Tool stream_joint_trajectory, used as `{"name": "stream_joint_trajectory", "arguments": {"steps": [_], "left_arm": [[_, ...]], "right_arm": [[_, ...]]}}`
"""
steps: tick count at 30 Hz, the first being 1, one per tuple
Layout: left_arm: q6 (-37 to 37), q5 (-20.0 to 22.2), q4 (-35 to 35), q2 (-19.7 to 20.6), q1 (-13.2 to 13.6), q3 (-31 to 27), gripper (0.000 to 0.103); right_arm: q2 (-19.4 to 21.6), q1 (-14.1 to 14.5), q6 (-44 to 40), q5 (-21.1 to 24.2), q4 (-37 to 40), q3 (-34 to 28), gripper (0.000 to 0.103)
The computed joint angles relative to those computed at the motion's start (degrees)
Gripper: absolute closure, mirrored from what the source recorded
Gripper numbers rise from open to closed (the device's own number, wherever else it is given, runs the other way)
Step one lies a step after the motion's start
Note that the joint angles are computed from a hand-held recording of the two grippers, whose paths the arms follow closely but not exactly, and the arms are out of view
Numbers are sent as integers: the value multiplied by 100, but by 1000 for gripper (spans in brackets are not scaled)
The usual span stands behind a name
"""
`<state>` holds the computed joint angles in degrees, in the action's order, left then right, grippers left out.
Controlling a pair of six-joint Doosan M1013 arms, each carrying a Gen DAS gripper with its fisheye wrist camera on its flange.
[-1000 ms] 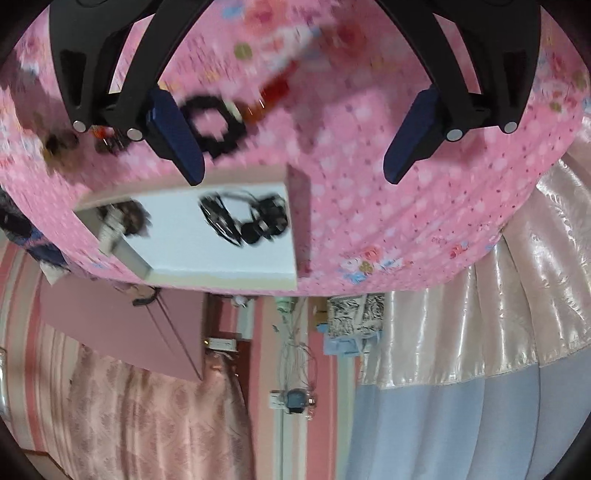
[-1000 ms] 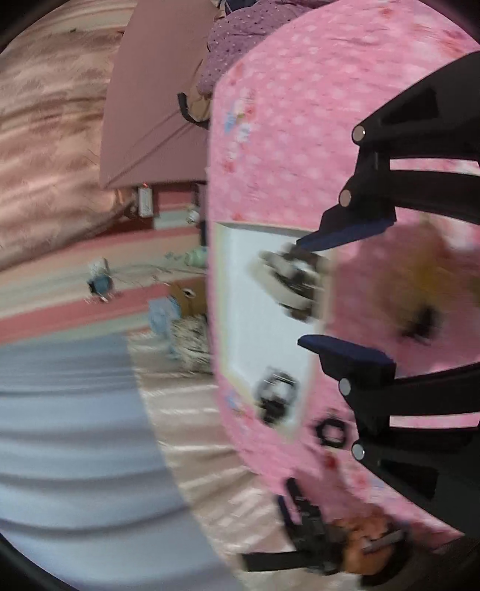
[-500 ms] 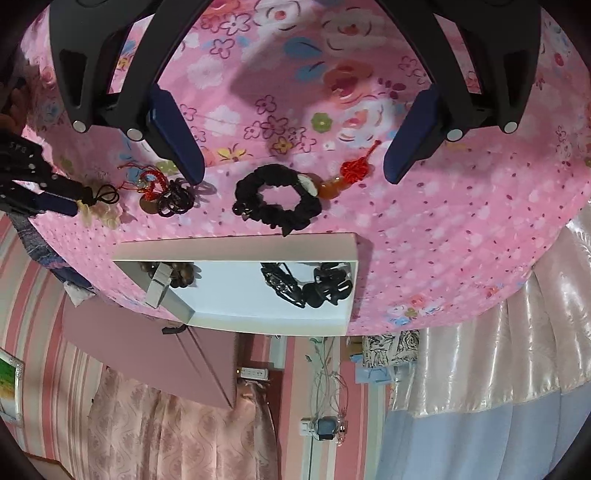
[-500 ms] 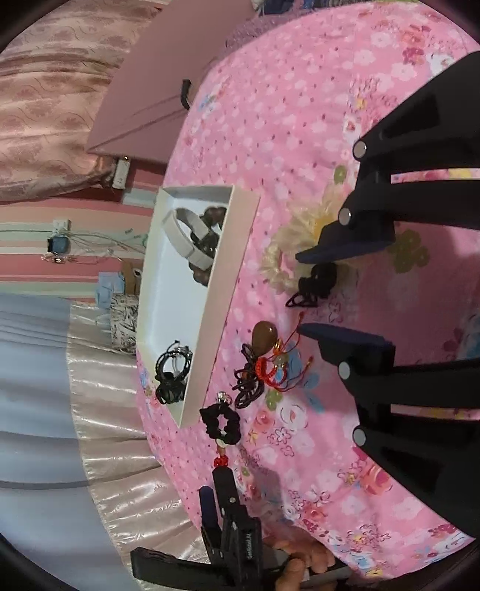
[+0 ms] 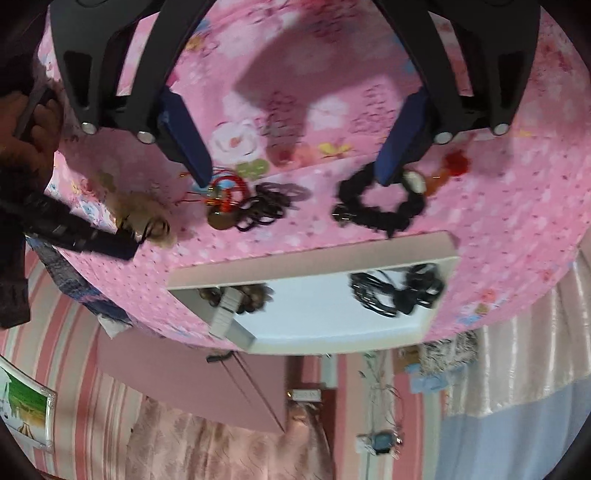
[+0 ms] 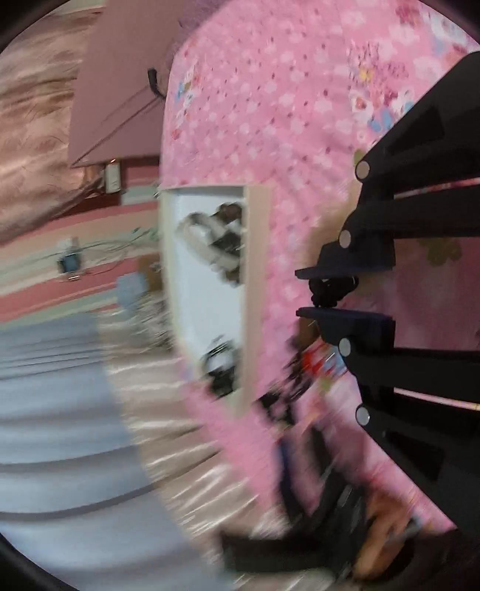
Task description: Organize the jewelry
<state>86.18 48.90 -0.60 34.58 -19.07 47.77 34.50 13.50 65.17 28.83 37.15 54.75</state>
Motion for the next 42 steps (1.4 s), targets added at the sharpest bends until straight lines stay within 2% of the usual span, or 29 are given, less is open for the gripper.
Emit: {"name": "stream_joint_trajectory", "arguments": {"steps": [2,3,4,7,10,13,18,20,32,37,42], "left_arm": [[32,231,-18,152,-24,-250,29],[10,362,-24,251,-33,-407,33],[-4,504,-67,351,-32,-567,40],[-39,801,-85,566,-40,-910,63],[-48,1051,-211,739,-24,-1188,84],[26,937,-358,722,-7,-1142,94],[-24,227,-418,439,21,-657,96],[-93,-27,-306,333,22,-529,96],[-113,-788,103,-20,149,-471,97],[-286,-1034,434,-26,201,-668,97],[-430,-1104,588,201,266,-1271,97]], "right_arm": [[-31,-43,-438,-142,600,122,88],[-17,-37,-274,-136,450,90,89],[-17,-35,-115,-164,364,84,89],[-66,-77,-547,-272,943,211,89],[-68,-87,-692,-270,1129,234,89],[-72,-91,-709,-260,1150,234,89],[-97,-97,-893,-322,1331,296,89],[-108,-79,-804,-394,1180,301,89],[-364,30,-959,-963,916,252,89],[-198,106,-642,-1011,407,-276,89],[105,222,-5,-1008,-326,-1022,89]]}}
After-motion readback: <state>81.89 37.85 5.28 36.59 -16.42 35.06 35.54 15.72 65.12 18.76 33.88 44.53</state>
